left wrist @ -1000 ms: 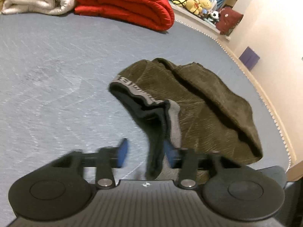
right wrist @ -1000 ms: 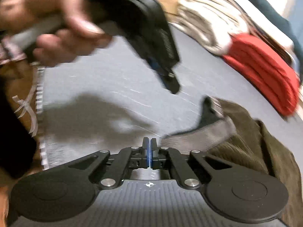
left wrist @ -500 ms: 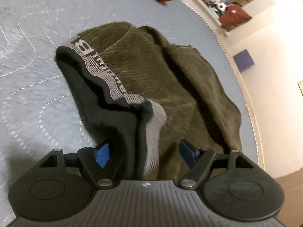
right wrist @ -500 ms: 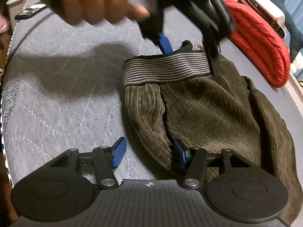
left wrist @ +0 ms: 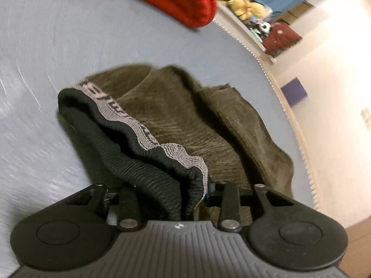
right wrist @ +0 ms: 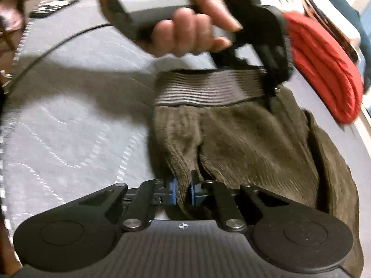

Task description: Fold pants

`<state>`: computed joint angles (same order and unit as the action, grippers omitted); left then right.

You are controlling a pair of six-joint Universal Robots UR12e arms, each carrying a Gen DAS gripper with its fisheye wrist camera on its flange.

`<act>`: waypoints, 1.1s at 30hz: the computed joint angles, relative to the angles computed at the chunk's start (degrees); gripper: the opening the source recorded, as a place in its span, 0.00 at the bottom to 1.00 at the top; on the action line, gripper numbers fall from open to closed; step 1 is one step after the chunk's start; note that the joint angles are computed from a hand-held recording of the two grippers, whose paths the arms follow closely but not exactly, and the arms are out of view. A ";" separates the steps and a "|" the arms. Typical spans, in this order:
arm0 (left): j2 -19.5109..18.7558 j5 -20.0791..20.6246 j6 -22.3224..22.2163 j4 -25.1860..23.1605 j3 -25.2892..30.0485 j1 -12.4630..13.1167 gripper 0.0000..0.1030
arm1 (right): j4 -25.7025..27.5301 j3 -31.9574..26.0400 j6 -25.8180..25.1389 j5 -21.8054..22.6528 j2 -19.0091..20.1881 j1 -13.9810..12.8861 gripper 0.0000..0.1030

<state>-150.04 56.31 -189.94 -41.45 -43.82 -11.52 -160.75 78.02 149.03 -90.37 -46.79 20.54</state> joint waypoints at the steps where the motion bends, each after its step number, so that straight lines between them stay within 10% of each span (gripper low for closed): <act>1: 1.45 1.92 1.69 0.04 -1.71 0.23 0.37 | -0.53 0.05 -0.93 1.17 -0.11 0.14 0.10; 8: 9.02 11.59 12.19 -1.44 -12.61 2.65 0.38 | -3.00 -1.23 -5.16 12.29 0.15 1.96 0.10; 16: 10.15 20.63 14.82 -8.80 -12.73 2.16 0.65 | 3.09 -5.93 -10.60 6.49 3.56 5.23 0.28; 19: 11.72 24.41 15.37 -6.13 -14.72 1.56 0.66 | 2.84 -5.00 -5.81 8.36 2.04 4.19 0.52; 23: 13.67 32.99 13.45 -0.62 -17.26 -0.22 0.78 | -3.30 -1.47 6.61 9.89 -0.97 1.01 0.55; 33: 15.46 39.09 8.46 19.23 -22.65 -4.70 0.83 | -11.67 -0.33 21.25 -4.78 0.23 -2.21 0.63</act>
